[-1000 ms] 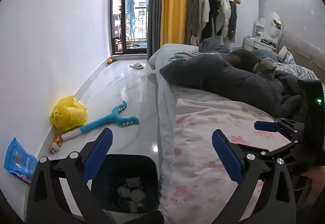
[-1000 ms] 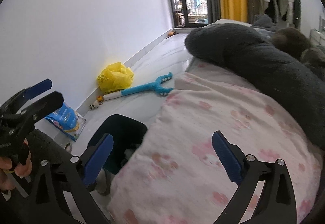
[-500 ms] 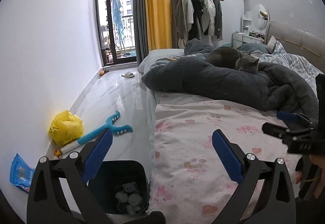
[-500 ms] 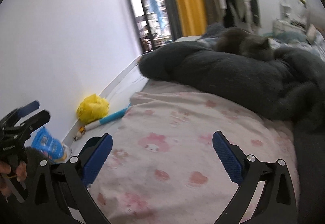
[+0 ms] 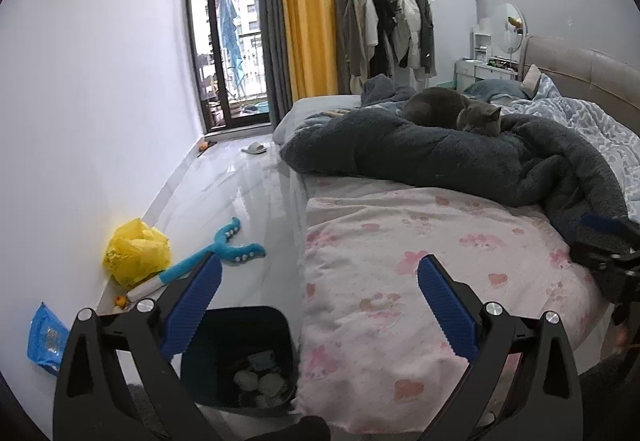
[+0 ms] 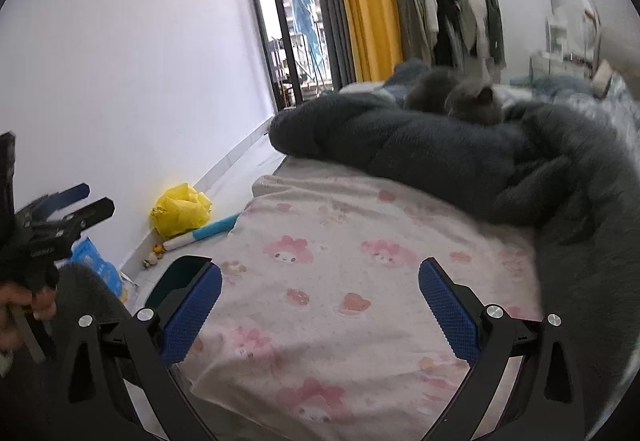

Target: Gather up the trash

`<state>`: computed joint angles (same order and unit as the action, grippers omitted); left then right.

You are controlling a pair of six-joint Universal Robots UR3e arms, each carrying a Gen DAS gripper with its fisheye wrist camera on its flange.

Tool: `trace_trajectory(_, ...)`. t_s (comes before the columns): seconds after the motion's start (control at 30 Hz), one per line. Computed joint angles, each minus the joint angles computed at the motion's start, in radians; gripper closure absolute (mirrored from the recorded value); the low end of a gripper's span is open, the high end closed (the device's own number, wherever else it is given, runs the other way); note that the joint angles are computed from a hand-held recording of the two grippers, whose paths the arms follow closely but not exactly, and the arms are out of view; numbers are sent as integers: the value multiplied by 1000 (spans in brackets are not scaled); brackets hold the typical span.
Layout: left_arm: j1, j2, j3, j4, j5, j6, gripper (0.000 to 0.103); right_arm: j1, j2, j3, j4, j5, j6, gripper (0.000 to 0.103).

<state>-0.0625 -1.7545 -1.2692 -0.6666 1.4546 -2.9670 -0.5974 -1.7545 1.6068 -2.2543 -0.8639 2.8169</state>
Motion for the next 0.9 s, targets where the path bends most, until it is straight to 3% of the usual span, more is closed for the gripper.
trace_trajectory(0.17,50,84,-74,16,-23,13,3,-122,-150,13,240,107,-153,3)
trace_trajectory(0.43,169,210,-224,46,-141,9,3,-253,-313,14,461,157,-308,3)
trace_trajectory(0.77,235,260,-365,83,-238,54,3,-368,-444,114,547,233,-387,3)
trace_trajectory(0.9,259,266,-386,59,-277,63,3,-315,-409,119,490,182,-356,3)
